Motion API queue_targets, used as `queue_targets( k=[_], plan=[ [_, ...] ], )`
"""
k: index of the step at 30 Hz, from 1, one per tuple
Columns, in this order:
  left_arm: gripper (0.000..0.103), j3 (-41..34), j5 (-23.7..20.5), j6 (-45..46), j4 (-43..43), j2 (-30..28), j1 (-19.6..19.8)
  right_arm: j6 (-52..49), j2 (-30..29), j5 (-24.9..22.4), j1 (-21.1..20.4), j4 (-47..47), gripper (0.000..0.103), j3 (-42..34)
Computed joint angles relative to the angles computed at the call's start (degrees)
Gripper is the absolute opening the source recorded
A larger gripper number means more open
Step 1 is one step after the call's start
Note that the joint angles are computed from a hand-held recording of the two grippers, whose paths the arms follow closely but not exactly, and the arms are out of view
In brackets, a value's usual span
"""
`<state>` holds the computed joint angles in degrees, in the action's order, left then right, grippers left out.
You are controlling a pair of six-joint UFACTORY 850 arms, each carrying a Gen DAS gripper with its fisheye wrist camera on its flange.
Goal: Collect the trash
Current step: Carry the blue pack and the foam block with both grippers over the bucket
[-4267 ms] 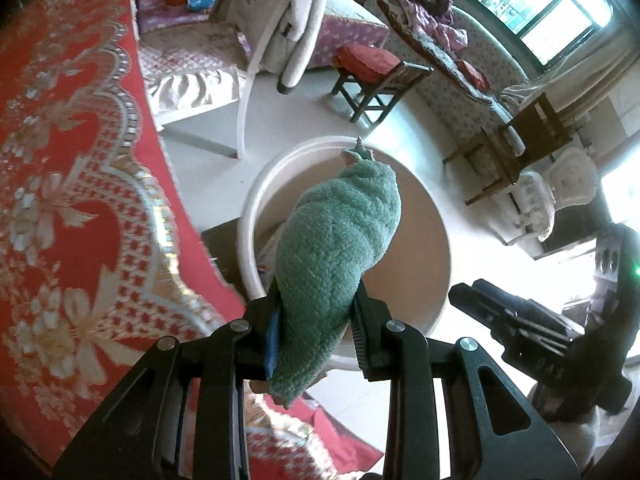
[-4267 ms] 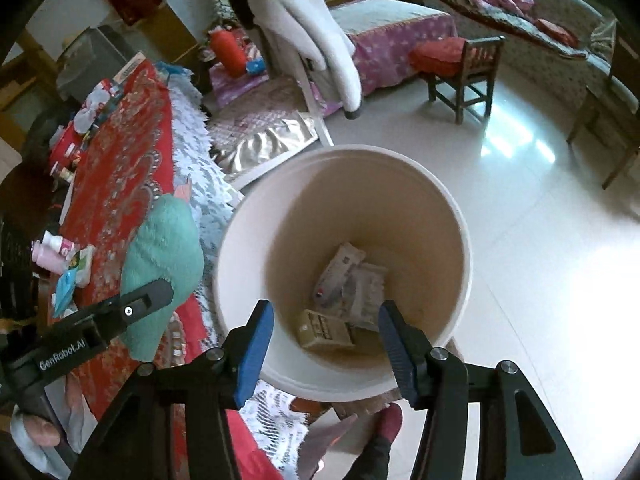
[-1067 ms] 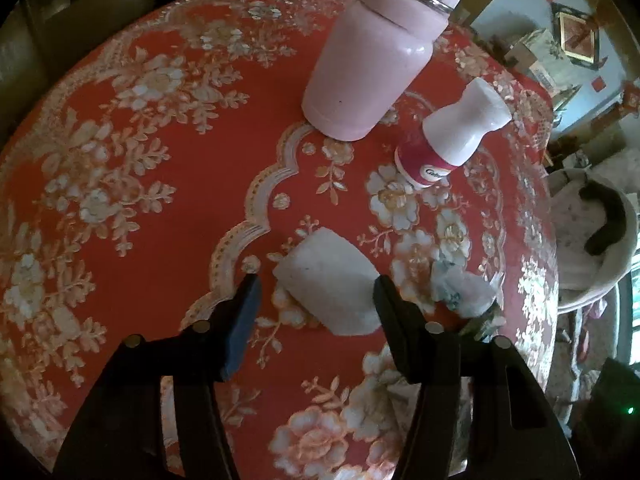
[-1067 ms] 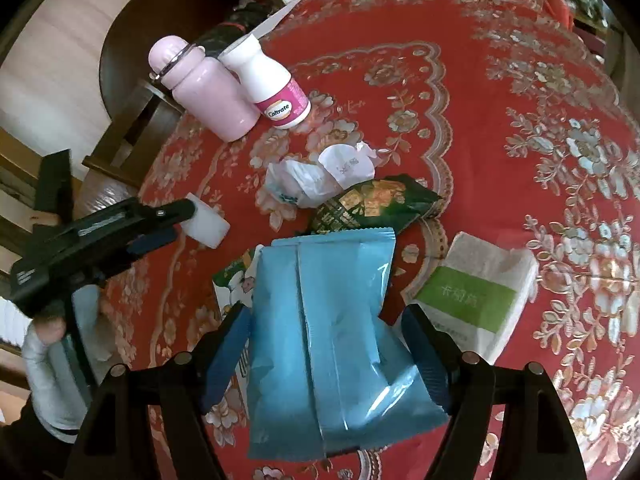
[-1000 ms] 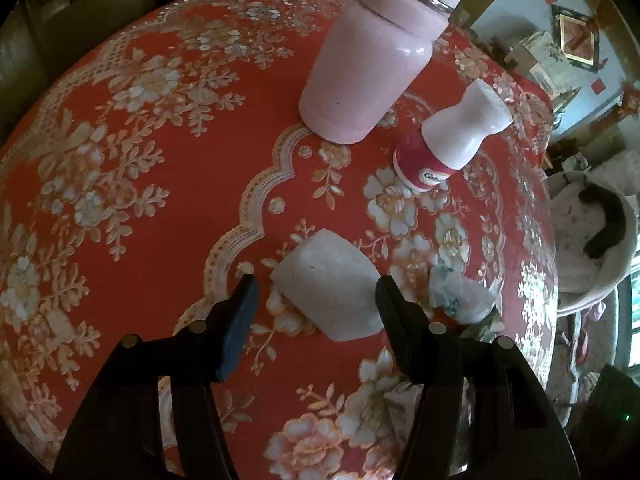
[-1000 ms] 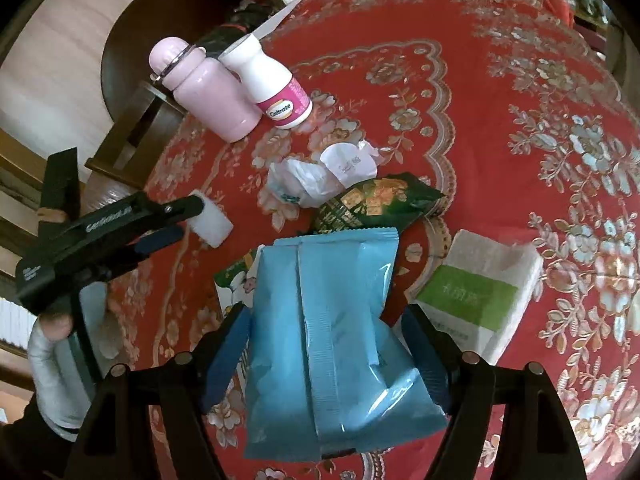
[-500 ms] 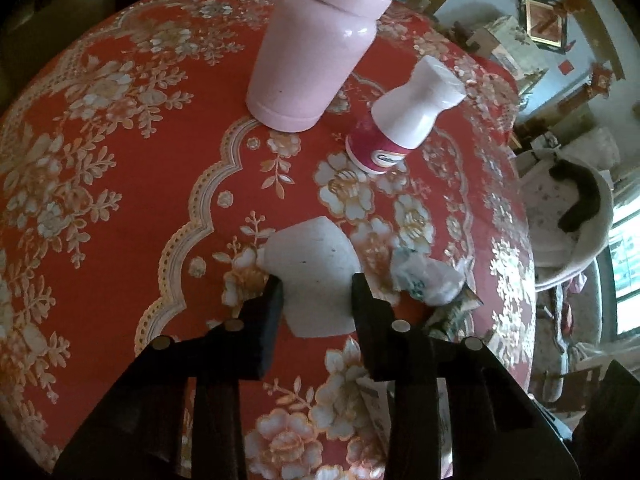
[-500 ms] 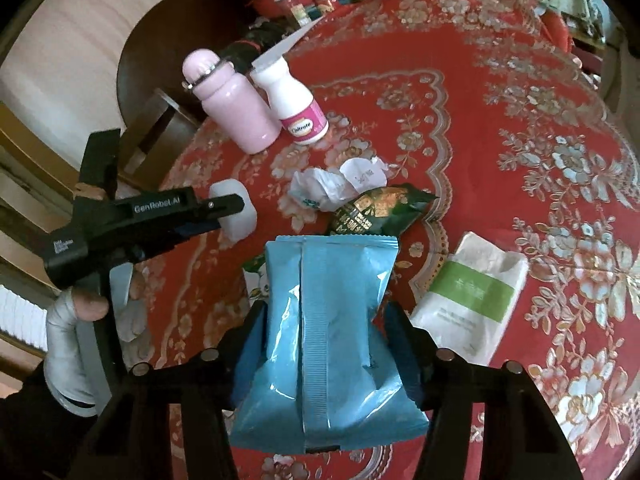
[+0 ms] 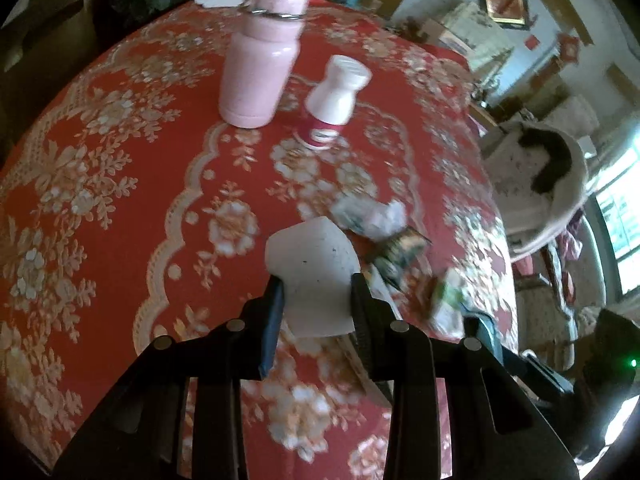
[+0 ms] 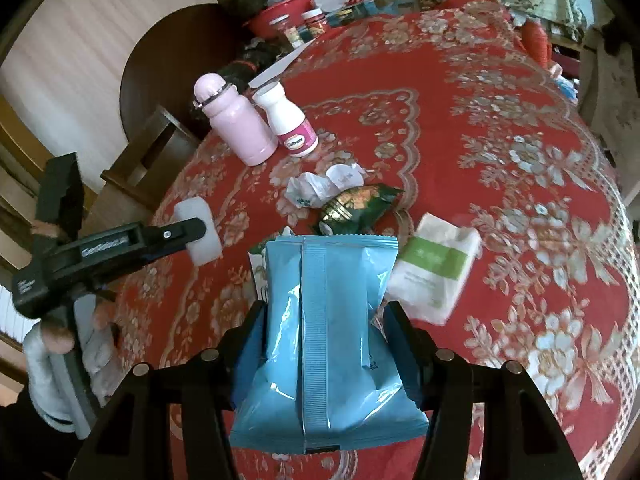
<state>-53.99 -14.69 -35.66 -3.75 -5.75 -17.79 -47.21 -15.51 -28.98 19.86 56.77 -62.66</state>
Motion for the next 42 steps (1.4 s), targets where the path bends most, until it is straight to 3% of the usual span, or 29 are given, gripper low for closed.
queue_targets(
  k=[13, 21, 42],
  plan=[
    [0.03, 0.36, -1.59, -20.4, 20.26, 2.57, -9.74, -3.28, 6.86, 0.78, -2.76, 2.57, 0.057, 7.71],
    [0.03, -1.27, -4.17, -29.11, 27.87, 1.69, -16.08, -5.29, 11.82, -0.32, -6.5, 3.53, 0.057, 12.56],
    [0.03, -11.59, -5.58, -27.67, 26.23, -7.67, -26.58, -4.92, 21.51, -3.89, -20.77, -1.87, 0.057, 20.16]
  ],
)
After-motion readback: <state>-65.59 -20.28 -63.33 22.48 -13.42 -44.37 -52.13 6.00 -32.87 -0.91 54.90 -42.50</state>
